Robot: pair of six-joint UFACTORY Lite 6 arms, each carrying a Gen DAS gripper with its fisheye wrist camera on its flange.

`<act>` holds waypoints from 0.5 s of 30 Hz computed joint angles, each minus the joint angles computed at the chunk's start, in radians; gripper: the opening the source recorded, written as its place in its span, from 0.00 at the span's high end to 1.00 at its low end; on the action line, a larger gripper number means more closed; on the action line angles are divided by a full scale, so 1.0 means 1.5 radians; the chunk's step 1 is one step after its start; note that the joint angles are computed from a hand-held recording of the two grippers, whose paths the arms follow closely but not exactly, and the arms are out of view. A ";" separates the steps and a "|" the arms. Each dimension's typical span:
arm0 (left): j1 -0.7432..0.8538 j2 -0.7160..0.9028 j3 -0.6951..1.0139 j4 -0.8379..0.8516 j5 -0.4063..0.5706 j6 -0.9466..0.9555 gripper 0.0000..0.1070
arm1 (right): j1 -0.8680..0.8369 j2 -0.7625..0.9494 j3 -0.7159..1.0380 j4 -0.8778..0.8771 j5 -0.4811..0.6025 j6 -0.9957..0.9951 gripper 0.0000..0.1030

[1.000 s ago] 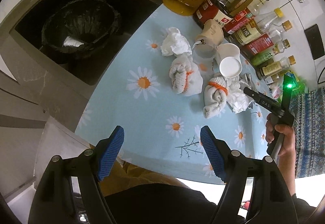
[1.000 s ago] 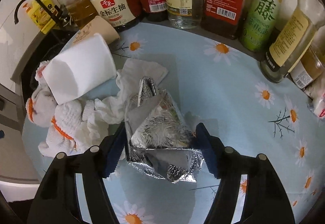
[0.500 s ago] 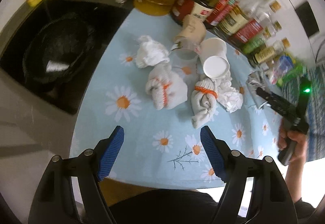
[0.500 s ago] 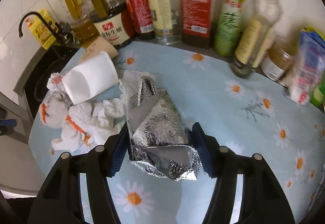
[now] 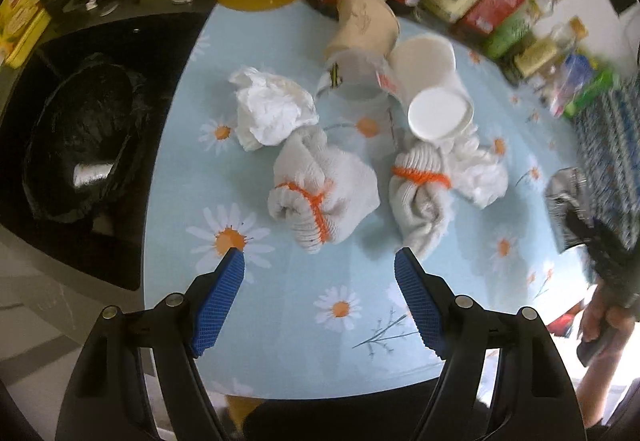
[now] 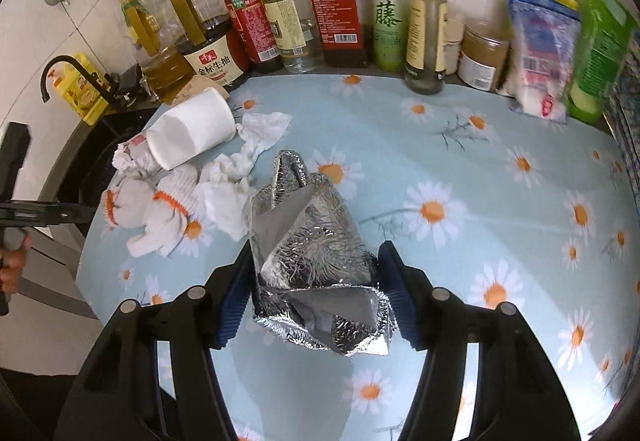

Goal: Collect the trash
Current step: 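Grasp the crumpled foil packet with the right tool and lift it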

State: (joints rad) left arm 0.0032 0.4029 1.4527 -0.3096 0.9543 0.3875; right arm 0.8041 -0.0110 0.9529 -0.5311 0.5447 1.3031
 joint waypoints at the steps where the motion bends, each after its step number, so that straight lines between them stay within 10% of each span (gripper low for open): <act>1: -0.004 0.007 0.005 0.006 0.000 0.000 0.30 | 0.013 -0.015 -0.012 -0.013 0.007 0.027 0.41; 15: -0.039 0.088 0.063 0.056 -0.011 -0.013 0.30 | 0.113 -0.097 -0.131 -0.073 0.032 0.254 0.41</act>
State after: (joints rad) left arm -0.0552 0.5344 1.5474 -0.2255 0.9375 0.3680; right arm 0.9737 -0.1564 0.7560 -0.6411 0.5934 1.6840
